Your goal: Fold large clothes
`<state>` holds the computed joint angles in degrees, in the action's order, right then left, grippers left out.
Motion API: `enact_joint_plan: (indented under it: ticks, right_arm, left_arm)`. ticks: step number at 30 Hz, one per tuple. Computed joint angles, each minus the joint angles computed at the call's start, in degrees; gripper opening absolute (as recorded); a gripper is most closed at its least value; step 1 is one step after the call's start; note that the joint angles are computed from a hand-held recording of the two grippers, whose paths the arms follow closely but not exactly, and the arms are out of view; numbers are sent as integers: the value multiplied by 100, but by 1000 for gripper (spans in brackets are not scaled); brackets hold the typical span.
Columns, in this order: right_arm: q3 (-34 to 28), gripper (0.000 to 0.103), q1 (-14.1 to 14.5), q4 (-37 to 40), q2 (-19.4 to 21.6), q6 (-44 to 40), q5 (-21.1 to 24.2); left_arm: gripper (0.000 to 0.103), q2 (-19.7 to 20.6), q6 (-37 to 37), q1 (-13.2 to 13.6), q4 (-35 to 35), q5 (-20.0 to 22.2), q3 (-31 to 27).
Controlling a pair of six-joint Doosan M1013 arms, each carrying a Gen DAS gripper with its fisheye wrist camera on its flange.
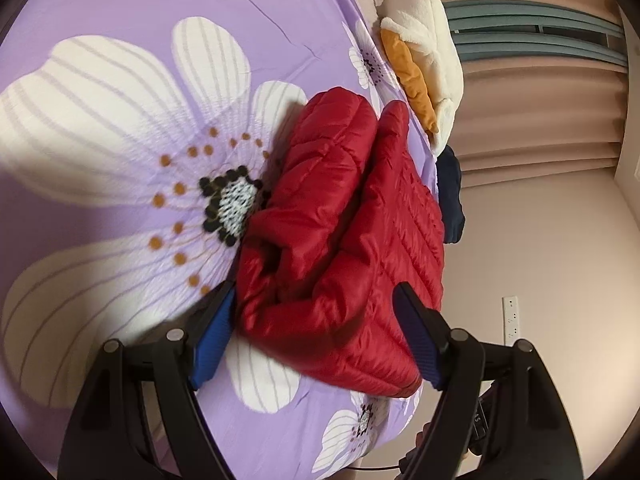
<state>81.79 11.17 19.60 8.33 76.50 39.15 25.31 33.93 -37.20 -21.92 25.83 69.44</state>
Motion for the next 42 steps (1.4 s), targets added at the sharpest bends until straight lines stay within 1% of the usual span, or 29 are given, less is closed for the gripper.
enact_joint_plan:
  ticks: [4, 9, 16, 19, 22, 24, 27, 30, 36, 38, 41, 42]
  right_arm:
    - [-88, 64, 2, 90, 62, -49, -21]
    - [-280, 64, 30, 218, 194, -202, -38]
    - [-551, 64, 134, 146, 426, -167, -9]
    - [-646, 64, 206, -150, 511, -27, 57]
    - [-750, 64, 243, -367, 616, 84, 235]
    - [-803, 64, 255, -480, 676, 139, 349]
    - [-851, 64, 278, -679, 768, 267, 500]
    - [-841, 64, 280, -694, 796, 313, 544]
    - [-846, 64, 222, -440, 827, 200, 597]
    - [-834, 64, 210, -382, 833, 185, 582]
    - [-795, 64, 223, -390, 823, 194, 514]
    - [-780, 64, 227, -391, 816, 187, 491]
  left_arm:
    - [81, 144, 267, 56, -206, 127, -208]
    - [87, 343, 609, 121, -481, 322, -519]
    - [88, 604, 1117, 219, -940, 601, -901]
    - [88, 686, 1350, 272, -1174, 722, -1025]
    - [88, 728, 1496, 305, -1339, 801, -1082]
    - [88, 752, 1496, 313, -1312, 869, -1135]
    - [88, 797, 1373, 289, -1038, 1039, -1259]
    - [88, 849, 1305, 262, -797, 1221, -1394]
    - [88, 826, 1501, 288, -1039, 1189, -1329]
    - [86, 829, 1516, 287, -1078, 1158, -1334]
    - [77, 776, 1398, 267, -967, 1088, -1259]
    - [72, 761, 1300, 250, -844, 1077, -1252]
